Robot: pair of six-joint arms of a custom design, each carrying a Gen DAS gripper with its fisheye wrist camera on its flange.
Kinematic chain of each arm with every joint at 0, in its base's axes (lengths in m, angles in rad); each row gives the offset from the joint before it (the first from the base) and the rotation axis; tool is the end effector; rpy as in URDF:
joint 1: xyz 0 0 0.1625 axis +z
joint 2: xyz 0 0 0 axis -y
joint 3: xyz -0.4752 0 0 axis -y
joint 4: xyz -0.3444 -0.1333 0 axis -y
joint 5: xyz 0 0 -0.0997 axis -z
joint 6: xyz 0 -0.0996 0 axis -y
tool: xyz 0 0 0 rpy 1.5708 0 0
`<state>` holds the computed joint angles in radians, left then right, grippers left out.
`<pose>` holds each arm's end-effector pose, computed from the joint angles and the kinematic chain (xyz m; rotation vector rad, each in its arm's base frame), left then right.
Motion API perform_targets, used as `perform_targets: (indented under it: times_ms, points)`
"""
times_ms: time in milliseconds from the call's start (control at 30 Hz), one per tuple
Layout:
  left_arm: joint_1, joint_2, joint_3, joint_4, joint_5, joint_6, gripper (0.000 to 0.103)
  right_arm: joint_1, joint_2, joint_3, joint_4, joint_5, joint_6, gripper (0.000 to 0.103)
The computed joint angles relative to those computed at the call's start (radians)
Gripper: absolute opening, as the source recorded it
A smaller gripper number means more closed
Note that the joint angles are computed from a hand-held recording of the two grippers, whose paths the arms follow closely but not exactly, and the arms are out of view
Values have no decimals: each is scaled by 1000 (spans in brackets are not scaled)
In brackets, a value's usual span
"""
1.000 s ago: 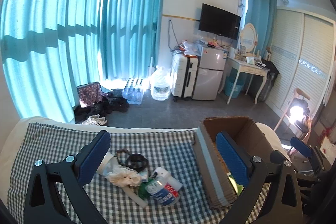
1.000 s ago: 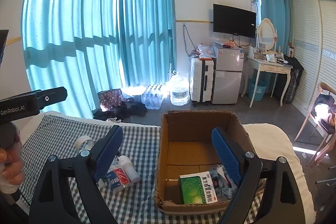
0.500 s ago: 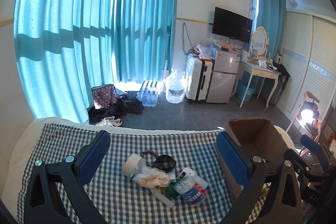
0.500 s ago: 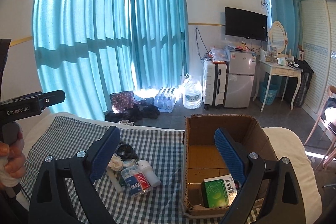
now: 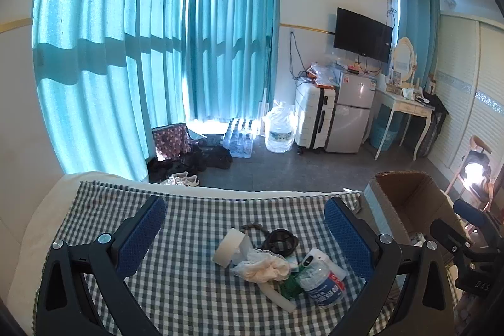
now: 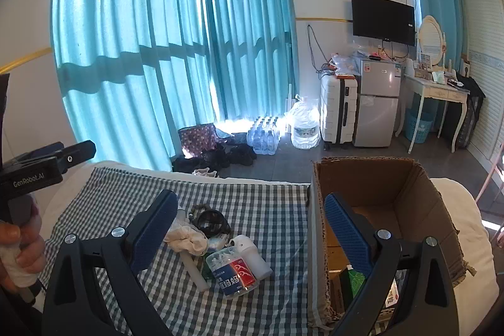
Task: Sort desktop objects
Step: 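Move both grippers back toward the remaining items on the bed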
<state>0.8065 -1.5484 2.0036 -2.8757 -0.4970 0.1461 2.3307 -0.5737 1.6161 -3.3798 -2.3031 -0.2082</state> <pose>-0.1322 -0.4571 0.5297 0.4038 2.0754 -1.2495 0.5278 -0.4585 0.1388 0.7850 -2.2869 1.1767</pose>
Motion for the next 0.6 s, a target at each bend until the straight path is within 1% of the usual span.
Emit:
perform_targets:
  times_ms: [167,300,400,600]
  points:
    - [49,-2,-5,12,-27,-10,103,-1,24,-12,-11,3,-17,95]
    - [89,9,-4,2,-33,0,103,-10,36,-17,-4,27,-21,95]
    - [124,19,-14,7,-46,-2,103,-16,50,-29,3,28,-32,95]
    - [171,34,-26,13,-64,7,103,-34,71,-45,25,37,-33,95]
